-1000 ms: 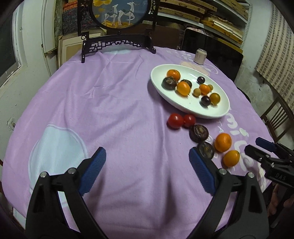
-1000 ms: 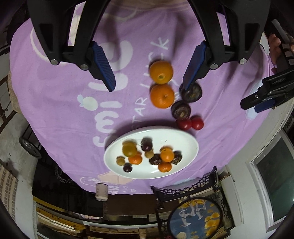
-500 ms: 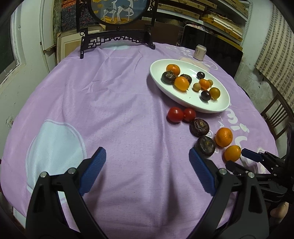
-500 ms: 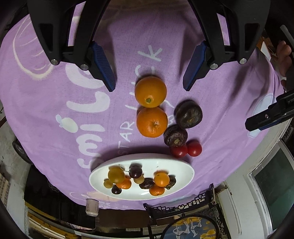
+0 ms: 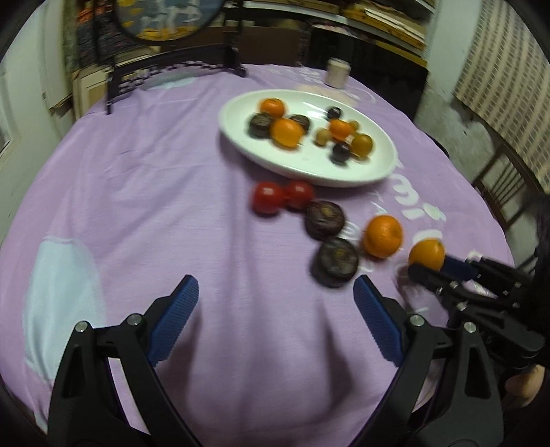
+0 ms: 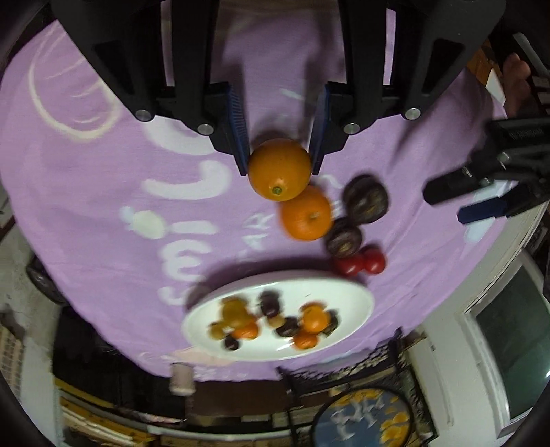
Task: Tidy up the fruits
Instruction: 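Grasp a mandarin with the right tool while the left tool grasps a dark mangosteen, then carry both fruits to the white plate and open both tools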
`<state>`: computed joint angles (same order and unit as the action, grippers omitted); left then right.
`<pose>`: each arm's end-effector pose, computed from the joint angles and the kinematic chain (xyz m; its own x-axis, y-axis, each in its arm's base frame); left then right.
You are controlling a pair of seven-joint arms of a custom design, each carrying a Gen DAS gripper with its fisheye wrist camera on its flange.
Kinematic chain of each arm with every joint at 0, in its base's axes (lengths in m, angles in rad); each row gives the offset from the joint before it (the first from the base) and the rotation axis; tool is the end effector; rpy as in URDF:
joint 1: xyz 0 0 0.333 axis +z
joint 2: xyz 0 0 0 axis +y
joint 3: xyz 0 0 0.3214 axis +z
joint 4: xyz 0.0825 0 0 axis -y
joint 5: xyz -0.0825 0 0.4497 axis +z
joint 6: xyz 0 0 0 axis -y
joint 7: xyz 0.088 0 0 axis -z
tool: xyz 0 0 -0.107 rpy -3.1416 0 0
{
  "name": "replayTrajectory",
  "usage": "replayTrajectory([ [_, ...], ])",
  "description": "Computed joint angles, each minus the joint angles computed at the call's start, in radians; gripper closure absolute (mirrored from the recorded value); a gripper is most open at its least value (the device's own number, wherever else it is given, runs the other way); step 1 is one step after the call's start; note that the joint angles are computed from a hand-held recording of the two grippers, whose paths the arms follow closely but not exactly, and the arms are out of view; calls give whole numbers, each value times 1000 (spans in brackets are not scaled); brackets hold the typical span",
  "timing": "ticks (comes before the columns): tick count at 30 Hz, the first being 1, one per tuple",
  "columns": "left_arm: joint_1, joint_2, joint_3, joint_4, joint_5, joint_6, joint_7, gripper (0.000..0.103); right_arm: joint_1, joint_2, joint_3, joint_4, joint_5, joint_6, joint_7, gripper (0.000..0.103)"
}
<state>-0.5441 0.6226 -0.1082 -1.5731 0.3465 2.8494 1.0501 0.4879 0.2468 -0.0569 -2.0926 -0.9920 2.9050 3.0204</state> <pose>0.6346 -0.4884 0.3192 -0.4089 -0.9068 0.1027 -0.7435 0.2657 -0.6137 0.5706 0.3190 0.3079 -0.0538 -0.9897 -0.1330 -0.7660 0.1263 -0.6303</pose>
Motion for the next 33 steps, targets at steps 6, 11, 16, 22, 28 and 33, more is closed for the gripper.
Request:
replayTrajectory([
  [6,-43,113,3,162,11,-89,28,11,-19,-52,-8,-65,-75,27,90,68],
  [11,-70,162,20,238,34,-150,23,24,-49,-80,1,-94,-147,54,176,68],
  [16,-77,192,16,274,45,-171,50,63,-71,-75,17,-92,-157,77,187,68],
  [22,-56,131,-3,170,26,-91,58,63,-72,-75,24,-89,-153,72,178,68],
  [28,-37,57,-3,67,14,-13,50,63,-67,-57,28,-70,-98,67,124,68],
  [33,-19,11,1,18,6,23,47,63,-62,-38,27,-50,-22,67,44,68],
])
